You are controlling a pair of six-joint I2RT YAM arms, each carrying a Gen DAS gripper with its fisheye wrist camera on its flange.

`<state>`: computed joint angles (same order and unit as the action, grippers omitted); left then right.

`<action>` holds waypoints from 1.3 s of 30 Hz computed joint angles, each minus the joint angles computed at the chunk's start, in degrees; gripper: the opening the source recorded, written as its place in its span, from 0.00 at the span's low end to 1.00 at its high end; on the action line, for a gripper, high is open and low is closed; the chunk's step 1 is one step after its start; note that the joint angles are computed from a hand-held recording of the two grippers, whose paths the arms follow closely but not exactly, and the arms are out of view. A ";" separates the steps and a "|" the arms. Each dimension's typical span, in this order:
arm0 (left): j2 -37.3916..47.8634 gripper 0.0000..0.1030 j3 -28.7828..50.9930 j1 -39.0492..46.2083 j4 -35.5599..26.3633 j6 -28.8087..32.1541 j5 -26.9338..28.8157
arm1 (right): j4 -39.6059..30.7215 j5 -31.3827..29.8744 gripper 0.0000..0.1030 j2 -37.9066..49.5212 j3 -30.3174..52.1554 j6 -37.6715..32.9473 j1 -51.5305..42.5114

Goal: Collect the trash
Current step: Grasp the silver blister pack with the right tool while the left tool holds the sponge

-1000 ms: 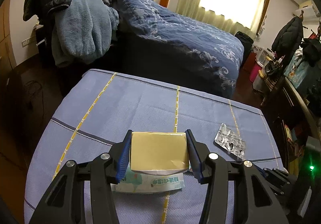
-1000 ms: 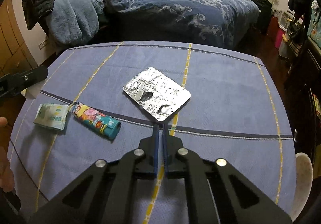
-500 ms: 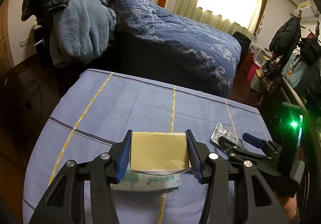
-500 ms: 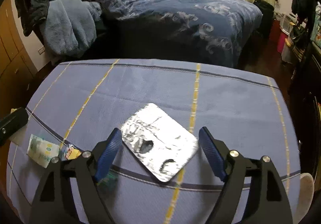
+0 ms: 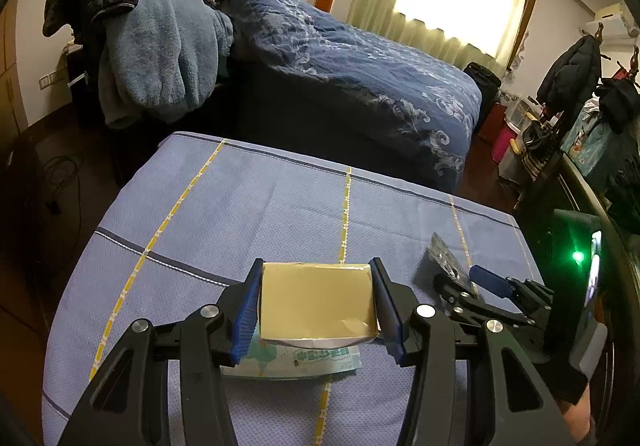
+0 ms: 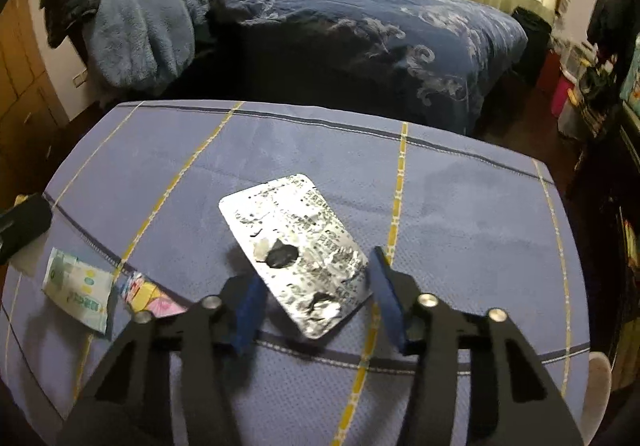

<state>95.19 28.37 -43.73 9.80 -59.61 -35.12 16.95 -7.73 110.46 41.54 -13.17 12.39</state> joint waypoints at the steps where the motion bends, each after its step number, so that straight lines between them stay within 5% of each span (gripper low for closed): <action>1: 0.10 0.50 0.10 -0.15 -0.07 -0.24 -0.08 | 1.35 0.57 0.39 -0.93 -1.38 -0.76 0.52; 5: -0.30 0.50 -0.37 -0.07 0.21 -0.19 -0.12 | 5.41 3.05 0.24 -3.68 -5.46 -2.12 1.99; 11: -1.08 0.50 -0.03 -1.15 -0.68 0.01 -1.14 | 5.23 -0.03 0.18 -8.24 -8.40 -2.29 -0.42; 26: 0.01 0.50 5.18 -10.73 -10.01 -6.37 -7.31 | -6.87 -20.40 0.07 -29.01 -19.31 -6.53 -18.78; 28: 0.06 0.50 5.62 -11.63 -11.01 -7.41 -7.62 | -7.55 -19.75 0.13 -29.38 -19.53 -7.08 -18.34; 30: 0.13 0.50 5.57 -11.67 -10.91 -7.41 -7.77 | -6.74 -18.95 0.60 -28.05 -19.25 -6.39 -16.75; 32: 0.24 0.50 5.80 -12.11 -11.61 -8.15 -8.14 | -2.47 -18.70 0.76 -25.72 -19.42 -3.53 -14.47; 39: -1.60 0.50 4.29 -11.88 -12.83 -8.81 -8.75 | 3.33 -4.00 0.80 -9.26 -9.12 3.54 -2.50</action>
<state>93.59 32.66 -55.61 -3.03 -68.41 -43.86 20.28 -11.73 101.21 32.42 -9.63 9.89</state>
